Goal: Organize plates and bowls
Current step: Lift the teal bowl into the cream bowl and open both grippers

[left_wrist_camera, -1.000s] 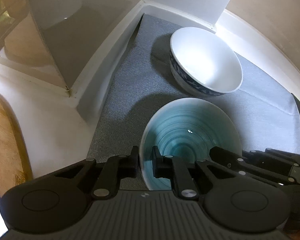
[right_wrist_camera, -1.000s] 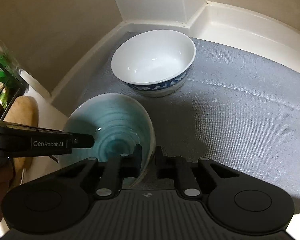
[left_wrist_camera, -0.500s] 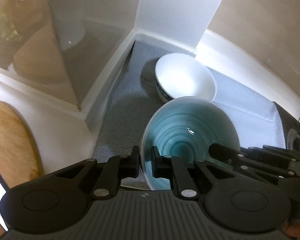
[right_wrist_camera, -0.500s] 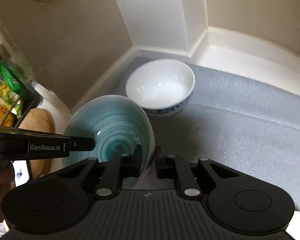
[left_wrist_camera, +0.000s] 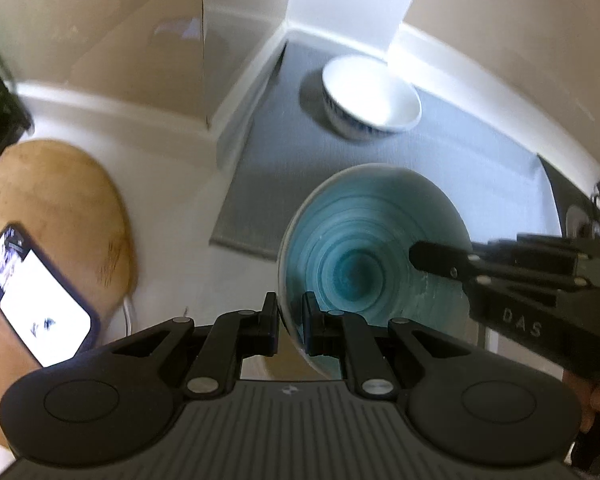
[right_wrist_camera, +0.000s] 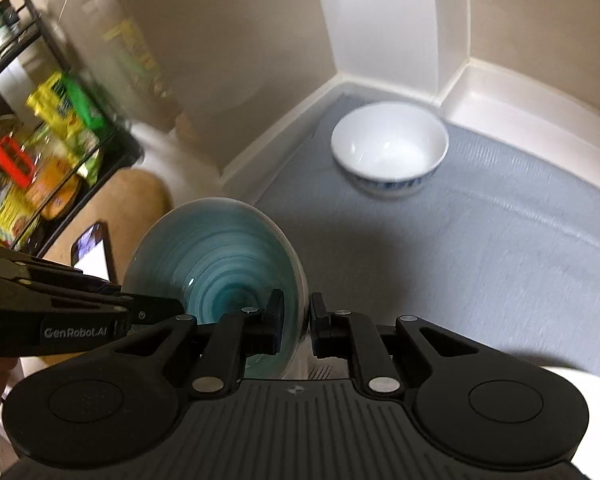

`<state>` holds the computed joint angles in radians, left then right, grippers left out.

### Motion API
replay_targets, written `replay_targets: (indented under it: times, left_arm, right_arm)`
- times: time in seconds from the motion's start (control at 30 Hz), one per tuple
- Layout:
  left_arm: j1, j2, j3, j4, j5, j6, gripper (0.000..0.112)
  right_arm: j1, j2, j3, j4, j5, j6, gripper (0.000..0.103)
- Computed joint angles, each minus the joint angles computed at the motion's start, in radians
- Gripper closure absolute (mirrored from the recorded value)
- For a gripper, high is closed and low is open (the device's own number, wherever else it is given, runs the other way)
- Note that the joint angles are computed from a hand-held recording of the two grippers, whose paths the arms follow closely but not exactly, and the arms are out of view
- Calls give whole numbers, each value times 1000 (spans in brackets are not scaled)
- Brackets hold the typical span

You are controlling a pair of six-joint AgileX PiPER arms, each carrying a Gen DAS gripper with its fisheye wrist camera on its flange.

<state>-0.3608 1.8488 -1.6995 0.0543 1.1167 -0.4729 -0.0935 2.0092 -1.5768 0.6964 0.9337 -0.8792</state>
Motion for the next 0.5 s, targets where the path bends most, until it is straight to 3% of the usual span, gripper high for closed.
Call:
replay_targets:
  times: [0.2, 0.5]
  left_arm:
    - [8, -41, 94, -44, -5, 22, 99]
    - [17, -28, 101, -69, 4, 67, 99]
  right_arm:
    - [10, -35, 70, -27, 5, 3, 89]
    - [41, -31, 89, -69, -11, 30, 88]
